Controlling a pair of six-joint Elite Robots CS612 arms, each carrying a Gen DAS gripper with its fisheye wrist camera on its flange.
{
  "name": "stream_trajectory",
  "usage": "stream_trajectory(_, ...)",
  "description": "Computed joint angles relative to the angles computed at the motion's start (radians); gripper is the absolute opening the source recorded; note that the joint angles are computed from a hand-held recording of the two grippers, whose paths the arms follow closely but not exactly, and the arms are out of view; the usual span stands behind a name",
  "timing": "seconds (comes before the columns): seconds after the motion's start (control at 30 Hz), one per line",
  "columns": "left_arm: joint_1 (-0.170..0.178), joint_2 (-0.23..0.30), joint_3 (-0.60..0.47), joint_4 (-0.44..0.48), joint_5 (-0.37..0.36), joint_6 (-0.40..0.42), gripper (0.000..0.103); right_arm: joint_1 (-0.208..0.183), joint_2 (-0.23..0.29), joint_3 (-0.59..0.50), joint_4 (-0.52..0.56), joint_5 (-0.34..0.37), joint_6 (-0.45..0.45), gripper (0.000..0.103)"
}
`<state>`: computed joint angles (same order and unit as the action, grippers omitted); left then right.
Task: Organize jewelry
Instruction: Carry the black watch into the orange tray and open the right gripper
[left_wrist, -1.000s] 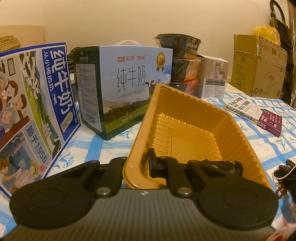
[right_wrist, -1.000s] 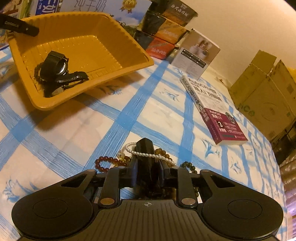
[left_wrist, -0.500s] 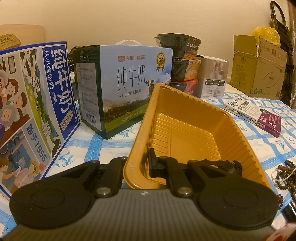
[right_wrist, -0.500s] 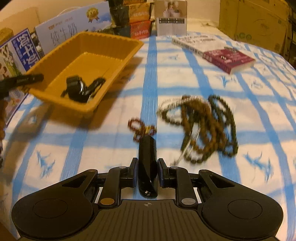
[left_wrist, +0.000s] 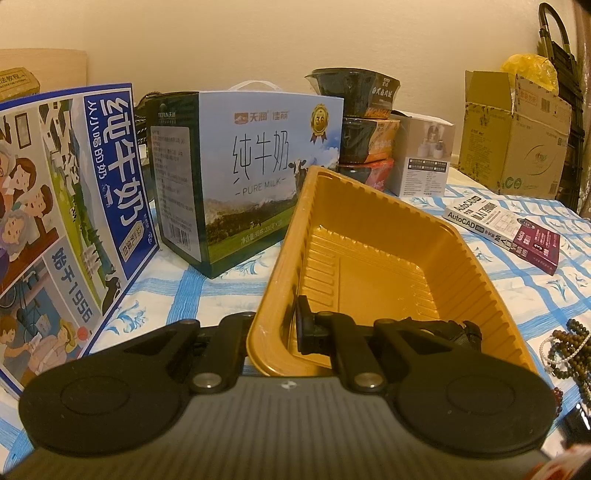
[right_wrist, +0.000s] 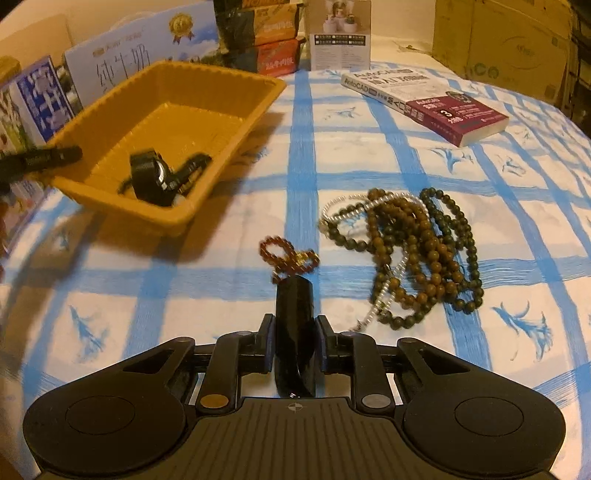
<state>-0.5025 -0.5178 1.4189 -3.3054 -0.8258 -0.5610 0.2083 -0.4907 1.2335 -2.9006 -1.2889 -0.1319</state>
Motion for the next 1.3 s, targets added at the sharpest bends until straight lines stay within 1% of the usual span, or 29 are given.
stream_trajectory(0.07,0.000,0.000,-0.001,-0.001,0.000,0.001,0.008,-0.002,-0.003,-0.004,-0.016,0.029,0.024,0.022)
stream_trajectory(0.17,0.000,0.000,-0.001,-0.002,0.000,0.003,0.008,-0.004,-0.002,-0.022,-0.062,0.114,0.076,0.022)
stream_trajectory(0.23,0.000,0.000,-0.001,-0.003,-0.001,0.004,0.008,-0.002,0.008,-0.050,-0.092,0.180,0.097,0.022)
stream_trajectory(0.33,0.000,-0.002,0.000,-0.007,-0.004,0.011,0.008,0.009,0.037,-0.113,-0.111,0.265,0.099,0.022)
stream_trajectory(0.43,0.000,-0.003,0.000,-0.010,-0.008,0.017,0.007,0.025,0.075,-0.186,-0.113,0.321,0.083,0.022)
stream_trajectory(0.53,0.001,-0.004,0.001,-0.016,-0.014,0.024,0.007,0.040,0.116,-0.260,-0.077,0.367,0.066,0.022)
stream_trajectory(0.63,0.002,-0.005,0.002,-0.018,-0.017,0.032,0.007,0.055,0.145,-0.317,-0.023,0.359,0.031,0.022)
stream_trajectory(0.73,0.002,-0.005,0.002,-0.021,-0.018,0.037,0.007,0.063,0.173,-0.363,0.009,0.354,0.028,0.021)
stream_trajectory(0.8,0.002,-0.005,0.002,-0.016,-0.018,0.035,0.007,0.068,0.189,-0.384,0.005,0.347,0.027,0.020)
stream_trajectory(0.9,0.003,-0.005,0.002,-0.015,-0.019,0.034,0.007,0.068,0.196,-0.391,-0.011,0.331,0.050,0.021)
stream_trajectory(0.97,0.003,-0.005,0.003,-0.017,-0.019,0.037,0.007,0.063,0.182,-0.366,-0.018,0.333,0.063,0.023)
stream_trajectory(1.03,0.003,-0.005,0.002,-0.018,-0.017,0.036,0.007,0.055,0.158,-0.319,-0.060,0.326,0.078,0.033)
stream_trajectory(1.07,0.003,-0.004,0.002,-0.019,-0.017,0.036,0.007,0.051,0.140,-0.282,-0.087,0.312,0.082,0.042)
stream_trajectory(1.1,0.003,-0.005,0.002,-0.019,-0.018,0.034,0.007,0.047,0.128,-0.255,-0.108,0.302,0.088,0.046)
stream_trajectory(1.23,0.003,-0.005,0.004,-0.020,-0.018,0.032,0.007,0.023,0.066,-0.119,-0.171,0.251,0.117,0.046)
stream_trajectory(1.3,0.003,-0.005,0.004,-0.020,-0.018,0.032,0.007,0.013,0.039,-0.063,-0.180,0.217,0.121,0.046)
